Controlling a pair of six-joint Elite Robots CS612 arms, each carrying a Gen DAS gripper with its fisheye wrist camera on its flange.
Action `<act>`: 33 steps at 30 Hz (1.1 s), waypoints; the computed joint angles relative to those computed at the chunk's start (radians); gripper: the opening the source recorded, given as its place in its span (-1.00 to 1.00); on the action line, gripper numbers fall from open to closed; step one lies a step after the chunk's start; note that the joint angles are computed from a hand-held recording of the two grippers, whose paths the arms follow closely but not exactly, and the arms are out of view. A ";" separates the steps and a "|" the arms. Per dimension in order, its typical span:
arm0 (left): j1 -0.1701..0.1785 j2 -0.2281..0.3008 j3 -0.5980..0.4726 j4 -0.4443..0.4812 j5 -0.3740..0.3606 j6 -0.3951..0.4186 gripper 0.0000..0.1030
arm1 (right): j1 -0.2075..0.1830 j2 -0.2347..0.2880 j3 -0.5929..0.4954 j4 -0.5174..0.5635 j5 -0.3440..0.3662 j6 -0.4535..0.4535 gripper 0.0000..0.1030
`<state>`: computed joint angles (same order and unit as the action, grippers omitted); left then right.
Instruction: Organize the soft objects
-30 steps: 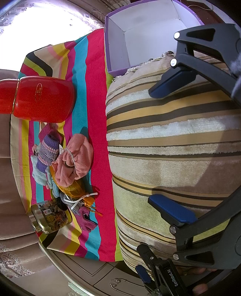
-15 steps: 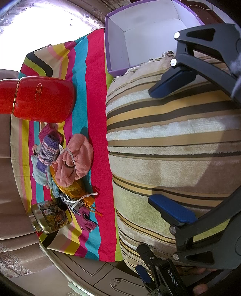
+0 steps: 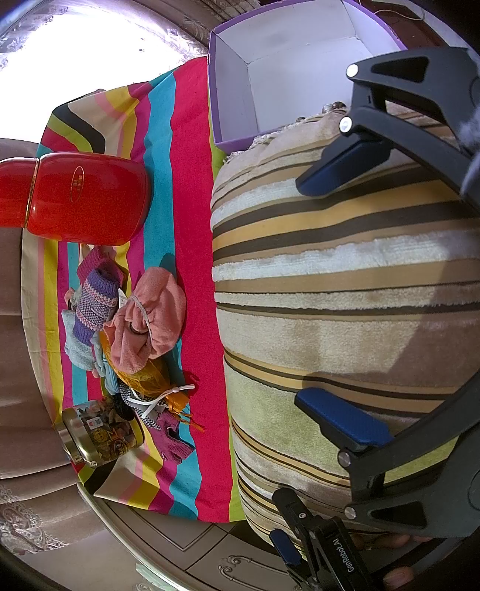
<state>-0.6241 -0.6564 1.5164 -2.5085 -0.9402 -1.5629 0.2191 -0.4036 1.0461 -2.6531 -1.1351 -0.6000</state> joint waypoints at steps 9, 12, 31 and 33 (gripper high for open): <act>-0.002 -0.003 -0.001 0.007 0.018 -0.008 1.00 | -0.002 0.002 -0.002 -0.003 0.008 0.005 1.00; 0.001 -0.004 0.011 -0.035 0.024 -0.008 1.00 | 0.004 0.005 -0.012 0.006 -0.015 -0.003 1.00; 0.081 0.043 -0.065 -0.145 -0.022 0.159 0.79 | 0.084 0.178 -0.394 0.256 -0.073 -0.068 1.00; 0.089 0.045 -0.069 -0.148 -0.030 0.162 0.78 | 0.091 0.206 -0.450 0.280 -0.081 -0.072 1.00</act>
<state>-0.5351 -0.6118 1.4476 -2.6566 -0.9701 -1.4010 0.3104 -0.1976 0.5960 -2.3732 -1.2158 -0.6718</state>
